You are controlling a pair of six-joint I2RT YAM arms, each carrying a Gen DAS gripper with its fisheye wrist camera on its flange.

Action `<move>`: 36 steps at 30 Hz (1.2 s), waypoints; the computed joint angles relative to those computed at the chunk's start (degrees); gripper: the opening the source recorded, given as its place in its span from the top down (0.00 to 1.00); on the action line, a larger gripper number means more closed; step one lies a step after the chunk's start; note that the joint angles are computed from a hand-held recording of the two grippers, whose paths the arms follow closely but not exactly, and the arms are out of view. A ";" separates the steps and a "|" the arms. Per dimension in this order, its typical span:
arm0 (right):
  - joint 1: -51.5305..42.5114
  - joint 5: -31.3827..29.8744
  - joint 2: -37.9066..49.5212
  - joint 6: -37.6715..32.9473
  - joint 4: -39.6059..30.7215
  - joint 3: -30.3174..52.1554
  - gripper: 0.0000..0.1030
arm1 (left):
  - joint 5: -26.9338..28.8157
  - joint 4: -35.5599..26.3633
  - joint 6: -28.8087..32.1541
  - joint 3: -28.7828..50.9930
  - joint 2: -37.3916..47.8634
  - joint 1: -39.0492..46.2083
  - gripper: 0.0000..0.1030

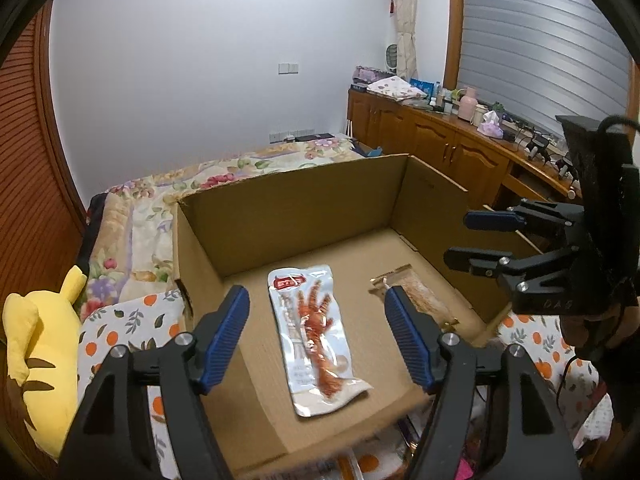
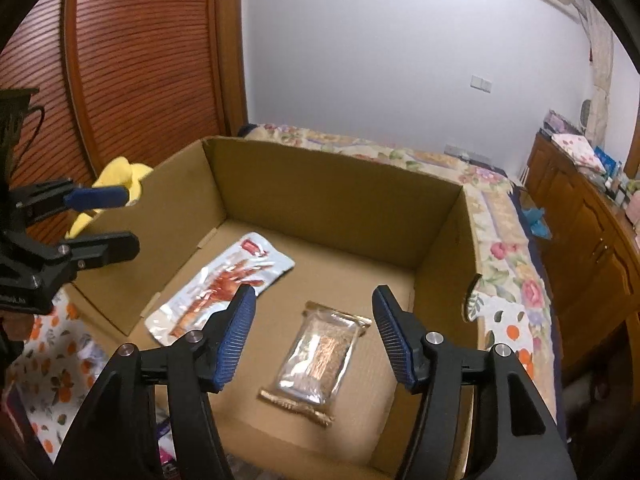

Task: Organize snacks
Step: 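Open both tools to drop the packets into the box, then grasp the pink sausage packet with the right tool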

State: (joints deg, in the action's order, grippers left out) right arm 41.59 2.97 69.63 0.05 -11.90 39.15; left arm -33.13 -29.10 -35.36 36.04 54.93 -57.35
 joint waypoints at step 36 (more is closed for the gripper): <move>40.39 17.65 -21.82 26.85 -16.69 -17.93 0.39 | -12.14 -20.83 -72.37 1.51 26.90 -55.25 0.18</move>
